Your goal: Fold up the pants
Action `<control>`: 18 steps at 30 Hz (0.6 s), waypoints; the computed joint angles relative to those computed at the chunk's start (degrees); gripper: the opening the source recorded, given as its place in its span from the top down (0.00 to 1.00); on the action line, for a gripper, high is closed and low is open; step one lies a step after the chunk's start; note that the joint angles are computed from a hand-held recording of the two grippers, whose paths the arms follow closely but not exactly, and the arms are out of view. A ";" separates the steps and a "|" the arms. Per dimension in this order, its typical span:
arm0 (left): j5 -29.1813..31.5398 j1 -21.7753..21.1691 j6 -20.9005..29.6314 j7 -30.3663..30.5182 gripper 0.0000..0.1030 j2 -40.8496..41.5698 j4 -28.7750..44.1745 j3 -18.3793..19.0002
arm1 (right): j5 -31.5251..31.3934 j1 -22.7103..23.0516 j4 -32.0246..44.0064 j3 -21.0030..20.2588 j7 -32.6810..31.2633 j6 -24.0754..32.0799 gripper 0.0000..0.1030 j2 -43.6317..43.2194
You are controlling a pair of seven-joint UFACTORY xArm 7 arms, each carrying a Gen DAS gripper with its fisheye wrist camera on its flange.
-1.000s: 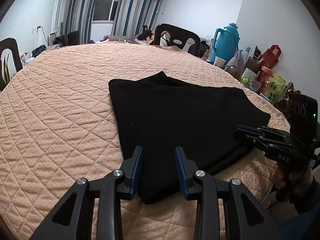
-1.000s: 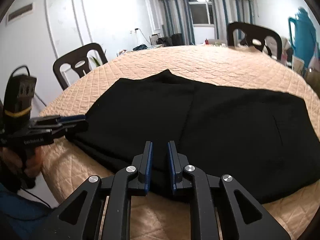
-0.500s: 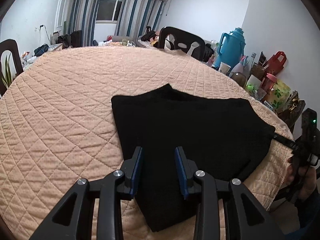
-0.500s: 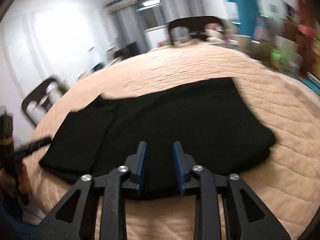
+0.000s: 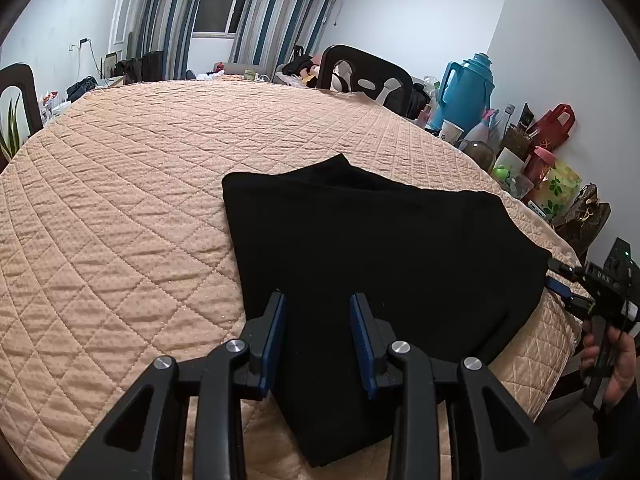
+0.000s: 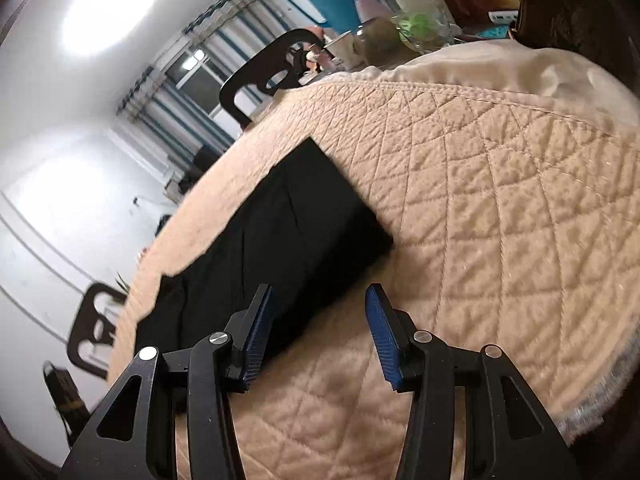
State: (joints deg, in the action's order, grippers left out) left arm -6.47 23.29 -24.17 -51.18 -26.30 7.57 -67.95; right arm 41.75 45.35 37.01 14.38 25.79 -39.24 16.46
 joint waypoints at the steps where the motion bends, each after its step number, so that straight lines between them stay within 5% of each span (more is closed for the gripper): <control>1: 0.08 0.01 -0.02 0.04 0.66 0.05 0.03 0.09 | -2.95 -1.46 -0.09 0.24 2.20 -0.07 0.52 0.28; 4: -0.24 0.54 -1.01 -0.09 0.66 0.38 -0.11 -0.38 | -8.23 -3.99 -0.07 0.25 7.01 -0.96 0.52 1.02; 10: -1.28 1.02 -2.51 1.08 0.65 1.91 -0.10 -0.67 | -7.17 -3.59 2.01 -0.81 8.83 -2.09 0.51 2.30; 16: -4.41 0.66 -3.90 3.88 0.63 3.72 -0.19 -1.14 | 5.34 2.41 10.97 -5.65 -8.22 6.46 0.52 4.41; 18: -5.34 0.46 -3.87 4.59 0.63 3.92 -0.17 -1.31 | 6.78 2.84 12.38 -6.02 -11.23 7.66 0.69 4.61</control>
